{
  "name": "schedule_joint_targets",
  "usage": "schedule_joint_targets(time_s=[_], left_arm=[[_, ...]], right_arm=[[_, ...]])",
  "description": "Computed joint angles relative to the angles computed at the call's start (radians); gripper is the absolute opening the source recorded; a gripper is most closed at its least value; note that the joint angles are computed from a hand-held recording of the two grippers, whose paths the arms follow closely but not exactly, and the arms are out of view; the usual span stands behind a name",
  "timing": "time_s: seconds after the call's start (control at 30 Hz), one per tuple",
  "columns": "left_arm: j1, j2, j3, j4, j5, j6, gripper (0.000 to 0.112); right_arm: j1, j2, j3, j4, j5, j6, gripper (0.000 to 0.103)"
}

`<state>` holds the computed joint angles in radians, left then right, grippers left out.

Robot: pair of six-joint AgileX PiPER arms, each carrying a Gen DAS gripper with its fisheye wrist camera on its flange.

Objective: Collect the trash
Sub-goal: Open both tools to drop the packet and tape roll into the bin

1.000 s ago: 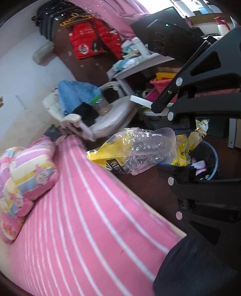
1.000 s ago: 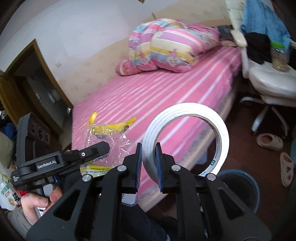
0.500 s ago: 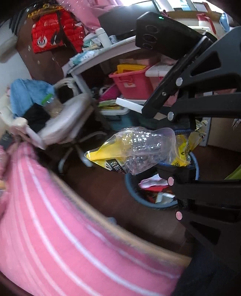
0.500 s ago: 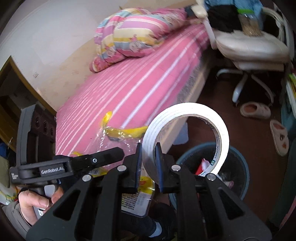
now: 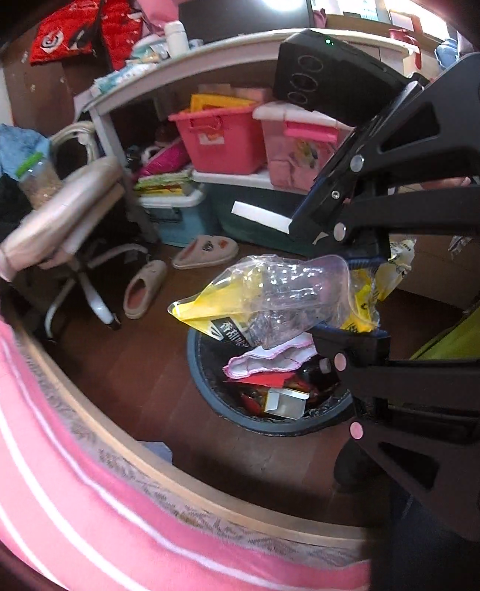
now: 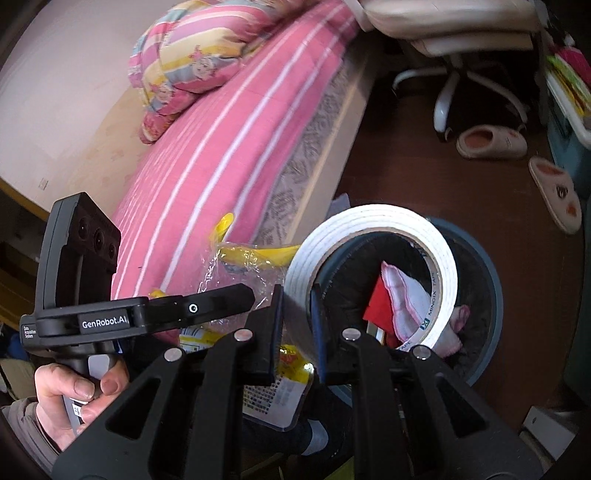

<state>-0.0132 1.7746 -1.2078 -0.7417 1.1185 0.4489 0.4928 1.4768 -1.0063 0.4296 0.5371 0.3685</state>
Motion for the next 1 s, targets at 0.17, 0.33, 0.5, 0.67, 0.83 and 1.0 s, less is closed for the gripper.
schedule_joint_targets(time_s=[0.17, 0.33, 0.5, 0.67, 0.83, 1.0], left_arm=[[-0.034, 0.070, -0.034, 0.024, -0.014, -0.017, 0.023], [-0.068, 0.139, -0.071, 0.051, -0.030, -0.049, 0.024], [-0.127, 0.167, -0.090, 0.126, -0.091, -0.116, 0.069], [-0.139, 0.162, -0.093, 0.158, -0.119, -0.134, 0.085], [-0.128, 0.110, -0.074, 0.162, -0.154, -0.140, 0.089], [-0.097, 0.044, -0.055, 0.165, -0.159, -0.162, 0.089]], right_arm=[[-0.032, 0.030, 0.036, 0.078, -0.016, -0.066, 0.015], [-0.051, 0.057, 0.054, 0.112, -0.023, -0.090, 0.015], [-0.033, 0.083, 0.029, -0.035, 0.004, 0.049, 0.029], [0.005, 0.061, 0.019, -0.232, 0.021, 0.234, 0.064], [0.034, 0.038, -0.011, -0.355, 0.060, 0.356, 0.082], [0.080, 0.021, -0.078, -0.448, 0.122, 0.426, 0.082]])
